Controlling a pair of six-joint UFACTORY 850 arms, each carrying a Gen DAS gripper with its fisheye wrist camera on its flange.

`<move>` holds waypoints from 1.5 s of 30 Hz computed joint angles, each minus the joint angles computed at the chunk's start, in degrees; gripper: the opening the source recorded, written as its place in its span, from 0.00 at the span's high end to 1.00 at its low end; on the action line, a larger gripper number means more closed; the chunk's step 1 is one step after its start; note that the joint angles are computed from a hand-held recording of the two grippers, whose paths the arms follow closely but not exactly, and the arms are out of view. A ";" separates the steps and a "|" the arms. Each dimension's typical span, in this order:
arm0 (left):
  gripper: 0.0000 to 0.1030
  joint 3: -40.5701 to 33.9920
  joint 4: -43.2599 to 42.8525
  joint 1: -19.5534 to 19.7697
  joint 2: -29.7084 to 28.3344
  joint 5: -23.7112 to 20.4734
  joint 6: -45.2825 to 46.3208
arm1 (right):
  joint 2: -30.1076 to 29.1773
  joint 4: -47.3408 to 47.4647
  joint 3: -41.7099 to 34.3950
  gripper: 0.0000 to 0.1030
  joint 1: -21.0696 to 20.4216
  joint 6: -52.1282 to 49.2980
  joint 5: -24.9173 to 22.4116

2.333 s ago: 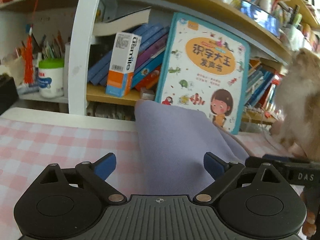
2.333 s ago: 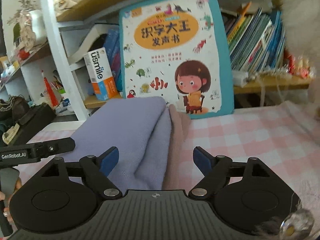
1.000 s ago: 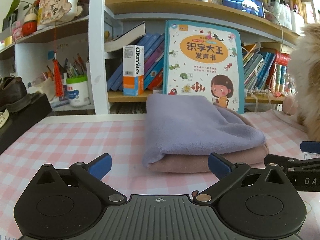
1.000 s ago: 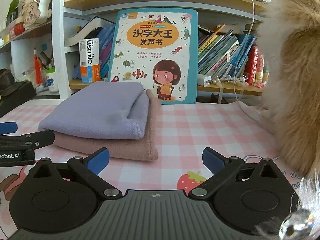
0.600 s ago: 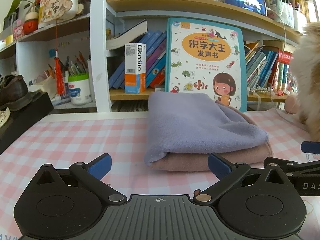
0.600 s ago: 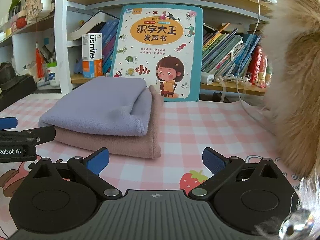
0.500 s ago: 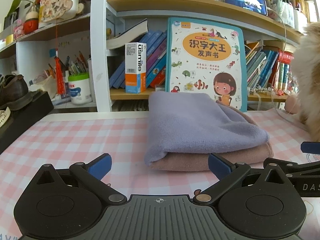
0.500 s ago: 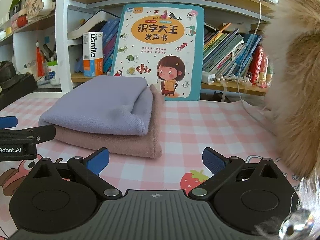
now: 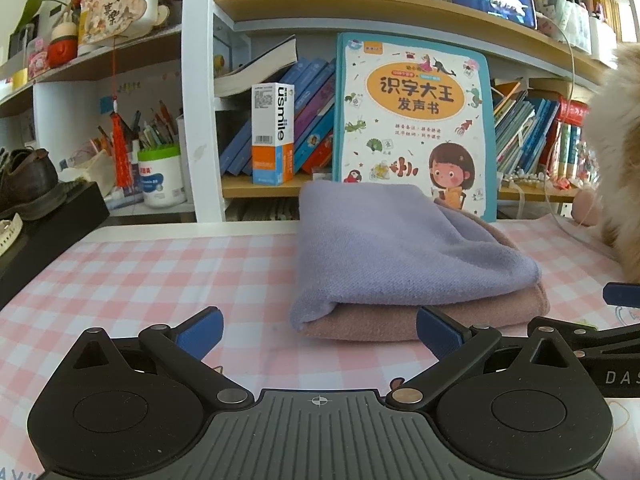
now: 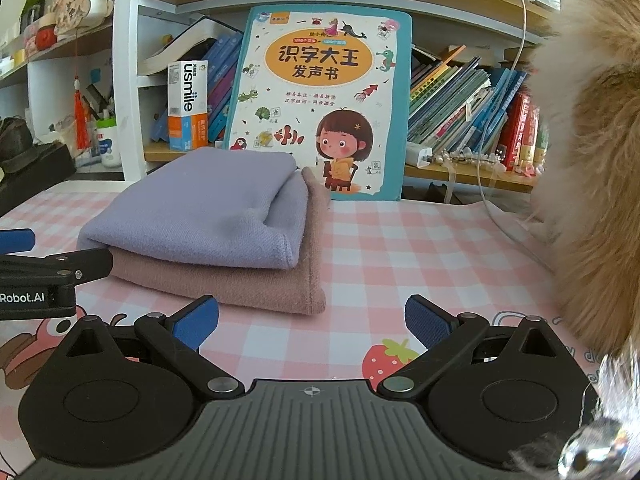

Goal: Fold clothes

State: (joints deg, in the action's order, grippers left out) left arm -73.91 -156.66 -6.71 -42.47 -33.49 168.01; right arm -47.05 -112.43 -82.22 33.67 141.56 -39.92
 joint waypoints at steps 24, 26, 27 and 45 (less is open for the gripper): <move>0.00 -0.28 -0.90 -0.11 -0.23 0.51 0.85 | -0.07 1.12 -0.41 0.03 -0.44 -0.64 1.52; 0.00 -0.21 -1.25 -0.17 -0.20 0.53 1.09 | -0.08 1.13 -0.42 0.03 -0.46 -0.63 1.57; 0.00 -0.21 -1.24 -0.19 -0.19 0.60 1.07 | -0.08 1.15 -0.44 0.03 -0.47 -0.63 1.62; 0.00 -0.20 -1.37 -0.24 -0.19 0.81 1.48 | 0.05 1.08 -0.26 0.03 -0.64 -0.61 2.11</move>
State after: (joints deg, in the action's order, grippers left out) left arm -74.11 -158.02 -6.95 -42.66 -32.68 169.49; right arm -47.00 -111.35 -82.48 33.02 140.95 -37.81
